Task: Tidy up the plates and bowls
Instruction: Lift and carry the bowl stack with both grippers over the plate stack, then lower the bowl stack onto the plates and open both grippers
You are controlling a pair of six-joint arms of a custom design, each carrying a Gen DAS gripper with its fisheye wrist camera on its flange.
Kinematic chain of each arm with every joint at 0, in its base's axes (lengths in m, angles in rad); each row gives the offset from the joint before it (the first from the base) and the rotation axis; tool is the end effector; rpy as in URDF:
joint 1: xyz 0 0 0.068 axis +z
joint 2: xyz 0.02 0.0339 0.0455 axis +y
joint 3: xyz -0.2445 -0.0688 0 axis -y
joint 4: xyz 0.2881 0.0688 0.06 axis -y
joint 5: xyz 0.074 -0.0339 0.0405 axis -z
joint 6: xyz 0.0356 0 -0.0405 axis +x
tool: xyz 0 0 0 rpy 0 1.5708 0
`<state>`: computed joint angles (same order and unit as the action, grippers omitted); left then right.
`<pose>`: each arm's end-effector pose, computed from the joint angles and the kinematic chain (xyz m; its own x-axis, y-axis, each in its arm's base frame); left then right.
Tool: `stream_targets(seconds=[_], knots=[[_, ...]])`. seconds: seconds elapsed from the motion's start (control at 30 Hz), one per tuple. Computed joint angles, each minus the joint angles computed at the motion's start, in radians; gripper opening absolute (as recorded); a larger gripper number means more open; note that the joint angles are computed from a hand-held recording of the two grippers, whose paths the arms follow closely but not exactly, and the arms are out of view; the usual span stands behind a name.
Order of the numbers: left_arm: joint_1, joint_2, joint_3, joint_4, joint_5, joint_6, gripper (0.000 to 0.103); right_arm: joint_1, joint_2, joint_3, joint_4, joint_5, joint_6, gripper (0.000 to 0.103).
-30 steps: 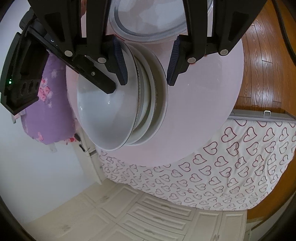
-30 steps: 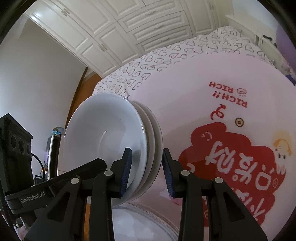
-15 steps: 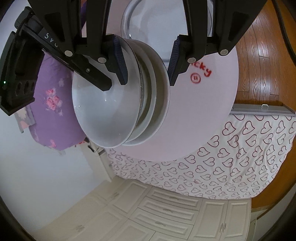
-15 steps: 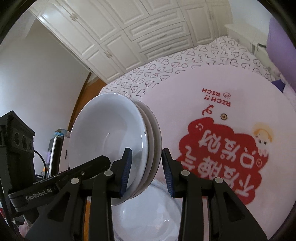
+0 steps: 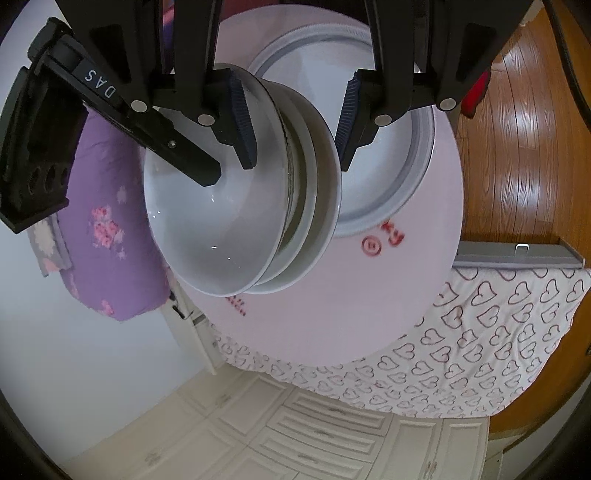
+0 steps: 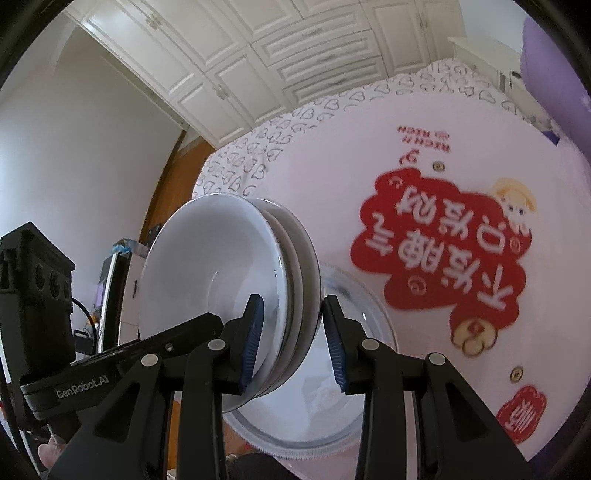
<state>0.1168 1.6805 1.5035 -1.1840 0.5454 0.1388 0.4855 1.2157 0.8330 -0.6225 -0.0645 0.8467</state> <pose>0.3624 0.0239 0.2627 -0.9610 0.0063 -0.2765 0.1420 0.8692 -0.4737 0.2495 0.1343 0.1984 -0.8664 0.3881 -0.3143 0.2306 0.8691 0.4375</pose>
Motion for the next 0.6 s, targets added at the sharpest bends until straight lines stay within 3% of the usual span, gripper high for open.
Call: stream_targets(seconds=[0.3, 0.6], knots=[[0.030, -0.100, -0.138, 0.008, -0.016, 0.029, 0.037, 0.080, -0.022, -0.057, 0.024, 0.023, 0.063, 0.034], [-0.019, -0.054, -0.149, 0.059, -0.044, -0.013, 0.037, 0.096, -0.006, -0.102, 0.052, 0.024, 0.091, 0.034]])
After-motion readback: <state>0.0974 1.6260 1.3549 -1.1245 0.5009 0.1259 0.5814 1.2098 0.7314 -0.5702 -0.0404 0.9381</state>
